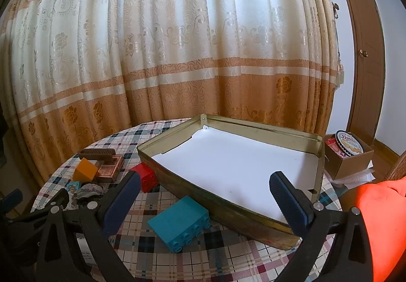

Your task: Organize rigid objects

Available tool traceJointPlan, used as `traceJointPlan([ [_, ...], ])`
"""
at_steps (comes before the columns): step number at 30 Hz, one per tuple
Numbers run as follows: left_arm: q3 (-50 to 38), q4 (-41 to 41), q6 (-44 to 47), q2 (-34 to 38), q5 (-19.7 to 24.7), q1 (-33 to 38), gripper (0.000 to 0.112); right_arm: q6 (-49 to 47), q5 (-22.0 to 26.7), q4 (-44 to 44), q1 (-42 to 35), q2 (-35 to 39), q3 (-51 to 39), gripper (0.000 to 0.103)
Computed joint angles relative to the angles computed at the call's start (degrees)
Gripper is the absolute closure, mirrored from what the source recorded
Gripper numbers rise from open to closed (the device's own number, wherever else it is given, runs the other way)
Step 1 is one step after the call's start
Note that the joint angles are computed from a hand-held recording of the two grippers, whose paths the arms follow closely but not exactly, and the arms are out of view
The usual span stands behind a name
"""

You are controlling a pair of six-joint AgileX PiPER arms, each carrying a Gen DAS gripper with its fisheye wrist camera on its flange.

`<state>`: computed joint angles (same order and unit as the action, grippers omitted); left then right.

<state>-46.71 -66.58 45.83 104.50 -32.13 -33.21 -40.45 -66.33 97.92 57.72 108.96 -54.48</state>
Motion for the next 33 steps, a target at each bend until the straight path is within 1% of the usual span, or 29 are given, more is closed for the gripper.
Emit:
traceJointPlan([
  [3,0.14,0.50,-0.41,-0.31,1.03,0.40,0.010,0.33,1.05,-0.42,-0.34,-0.41,0.44,0.001],
  [5,0.37,1.34,-0.31,-0.86,3.55,1.44,0.010,0.12,3.05,-0.30,-0.97,-1.12,0.95,0.001],
  [7,0.61,0.40,2.04,-1.08,5.12,1.85,0.010,-0.84,5.69,0.41,-1.77,-1.98,1.58,0.001],
  [10,1.90,3.00,2.38,-2.02,7.82,3.13,0.010,-1.18,11.00,0.02,-2.91,-3.87,3.76,0.001],
  [11,2.16,3.41,2.55,-2.41,9.15,3.73,0.010,-0.80,12.25,-0.29,-3.10,-4.41,4.46,0.001],
  [14,2.91,3.60,2.91,-3.67,10.91,4.69,0.010,-0.25,14.36,-1.02,-3.10,-5.09,5.65,0.004],
  [17,3.60,4.30,4.08,-4.57,11.44,4.59,0.010,-2.41,17.43,-0.81,-3.56,-5.04,5.64,0.017],
  [18,3.84,5.08,3.96,-4.81,11.93,4.57,0.011,-2.75,18.87,-0.86,-3.98,-5.20,5.83,0.024],
  [19,3.72,5.09,4.35,-4.75,12.44,4.66,0.012,-3.00,20.63,-0.97,-4.60,-5.24,6.02,0.028],
  [21,3.19,4.34,5.50,-4.50,13.85,5.04,0.013,-3.43,23.35,-0.86,-5.78,-5.21,6.17,0.029],
  [23,3.04,6.54,3.75,-4.71,15.96,5.94,0.013,-3.30,25.48,-0.85,-6.72,-5.28,6.48,0.029],
  [26,2.78,6.85,4.11,-4.74,16.40,6.15,0.013,-3.59,27.37,-0.74,-7.41,-5.55,6.79,0.028],
  [30,3.35,10.93,1.51,-5.40,18.01,6.42,0.013,-4.37,30.70,-0.62,-8.81,-6.23,7.19,0.028],
  [33,3.60,14.73,-0.25,-5.62,19.46,6.29,0.013,-4.33,32.12,-0.99,-9.41,-6.84,7.56,0.029],
])
